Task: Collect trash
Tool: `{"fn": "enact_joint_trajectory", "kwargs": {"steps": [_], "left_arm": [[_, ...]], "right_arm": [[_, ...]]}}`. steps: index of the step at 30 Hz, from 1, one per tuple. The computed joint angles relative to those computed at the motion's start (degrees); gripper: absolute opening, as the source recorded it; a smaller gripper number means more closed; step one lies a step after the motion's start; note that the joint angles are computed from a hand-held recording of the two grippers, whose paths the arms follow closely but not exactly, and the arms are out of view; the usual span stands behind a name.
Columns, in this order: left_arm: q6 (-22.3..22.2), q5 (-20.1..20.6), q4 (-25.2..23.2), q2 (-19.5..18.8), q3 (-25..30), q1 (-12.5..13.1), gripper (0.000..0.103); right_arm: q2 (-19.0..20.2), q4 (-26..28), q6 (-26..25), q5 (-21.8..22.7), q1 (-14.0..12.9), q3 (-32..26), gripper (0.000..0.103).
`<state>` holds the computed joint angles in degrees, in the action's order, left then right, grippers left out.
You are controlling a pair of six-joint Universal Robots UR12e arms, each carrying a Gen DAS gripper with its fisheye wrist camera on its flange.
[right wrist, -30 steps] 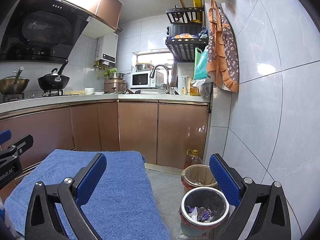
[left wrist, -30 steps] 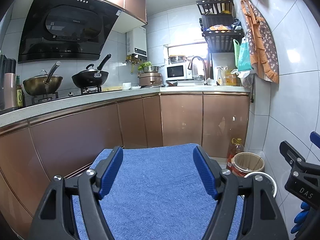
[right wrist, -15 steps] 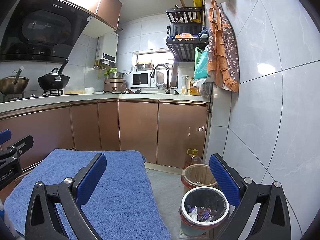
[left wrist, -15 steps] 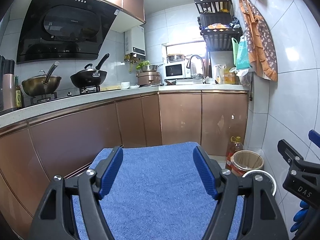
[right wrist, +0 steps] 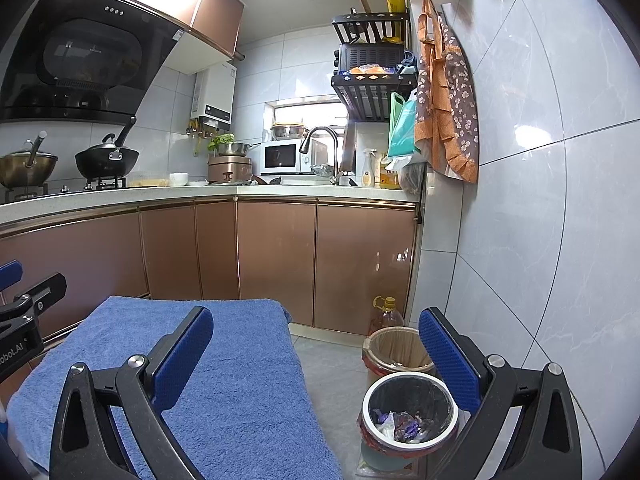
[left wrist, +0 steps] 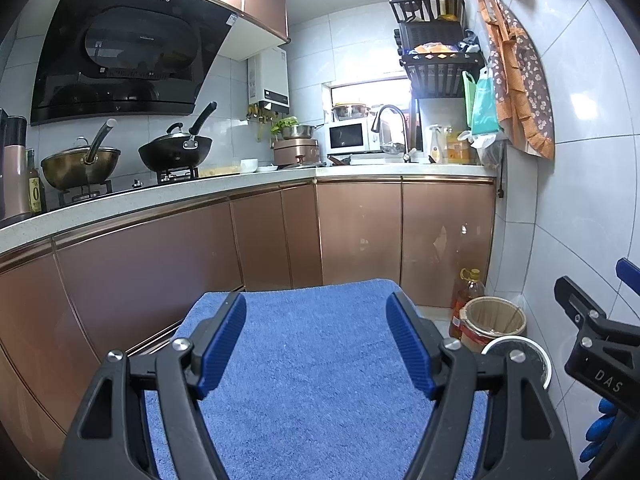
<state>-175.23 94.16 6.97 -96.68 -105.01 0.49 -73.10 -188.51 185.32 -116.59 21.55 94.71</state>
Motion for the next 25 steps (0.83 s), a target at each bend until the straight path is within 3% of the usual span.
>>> {"fn": "enact_joint_trajectory", "kwargs": {"steps": [25], "left_arm": [[-0.14, -0.32, -0.32, 0.04, -0.11, 0.31, 0.071]], "right_arm": [[0.42, 0.09, 0.29, -0.15, 0.12, 0.0, 0.103]]}}
